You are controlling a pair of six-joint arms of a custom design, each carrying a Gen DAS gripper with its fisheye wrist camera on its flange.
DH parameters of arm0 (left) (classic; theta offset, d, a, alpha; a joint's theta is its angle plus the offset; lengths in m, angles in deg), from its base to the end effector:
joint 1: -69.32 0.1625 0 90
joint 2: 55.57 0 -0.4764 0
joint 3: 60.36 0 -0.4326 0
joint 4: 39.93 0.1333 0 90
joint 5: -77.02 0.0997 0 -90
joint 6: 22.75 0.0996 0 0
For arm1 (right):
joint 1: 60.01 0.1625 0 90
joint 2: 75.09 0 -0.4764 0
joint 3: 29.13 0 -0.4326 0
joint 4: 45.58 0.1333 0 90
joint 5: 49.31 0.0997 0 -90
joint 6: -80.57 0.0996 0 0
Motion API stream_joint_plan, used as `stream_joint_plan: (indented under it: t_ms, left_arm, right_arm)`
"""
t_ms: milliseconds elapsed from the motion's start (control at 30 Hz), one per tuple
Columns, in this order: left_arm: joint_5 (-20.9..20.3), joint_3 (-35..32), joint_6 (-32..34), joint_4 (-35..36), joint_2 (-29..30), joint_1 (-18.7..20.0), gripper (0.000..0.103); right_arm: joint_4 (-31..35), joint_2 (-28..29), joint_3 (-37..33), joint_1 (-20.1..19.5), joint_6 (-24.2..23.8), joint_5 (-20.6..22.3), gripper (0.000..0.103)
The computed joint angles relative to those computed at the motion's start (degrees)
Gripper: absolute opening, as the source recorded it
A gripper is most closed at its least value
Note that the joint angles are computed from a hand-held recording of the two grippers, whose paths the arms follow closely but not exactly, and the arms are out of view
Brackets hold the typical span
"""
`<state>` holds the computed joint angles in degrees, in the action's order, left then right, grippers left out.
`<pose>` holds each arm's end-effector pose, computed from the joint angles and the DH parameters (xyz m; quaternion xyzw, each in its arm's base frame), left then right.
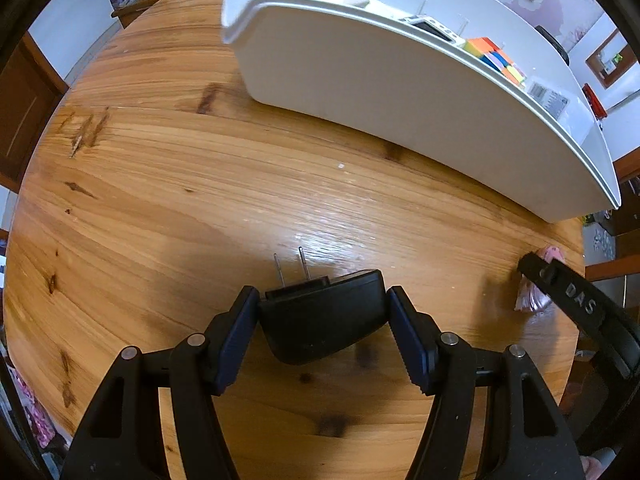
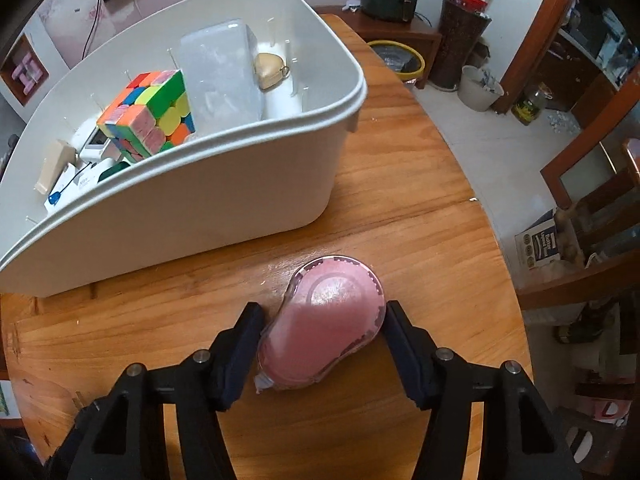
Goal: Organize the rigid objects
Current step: 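Carry the black plug with the left tool while the right tool carries the pink dispenser into the bin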
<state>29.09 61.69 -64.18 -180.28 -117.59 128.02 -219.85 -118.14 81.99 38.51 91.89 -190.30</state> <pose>-0.1021 -0.5529 0.1188 -0.0519 0.9291 -0.1487 0.3347 0.1476 -0.6078 0.0540 -0.0825 -0.8919 0.1987 0.3979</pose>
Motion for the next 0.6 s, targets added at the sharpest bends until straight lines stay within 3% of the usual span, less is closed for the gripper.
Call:
stream_joint_plan:
  t_ms: [467, 600]
  left_arm:
    - [-0.75, -1.14, 6.52, 6.49, -10.24, 0.58, 0.068]
    - [-0.39, -7.08, 8.98, 9.54, -7.50, -0.25, 0.068]
  right_arm:
    - [4.38, -8.43, 3.84, 5.61, -0.98, 11.74, 0.061]
    - [6.11, -10.17, 1.28, 7.91, -2.74, 12.47, 0.062]
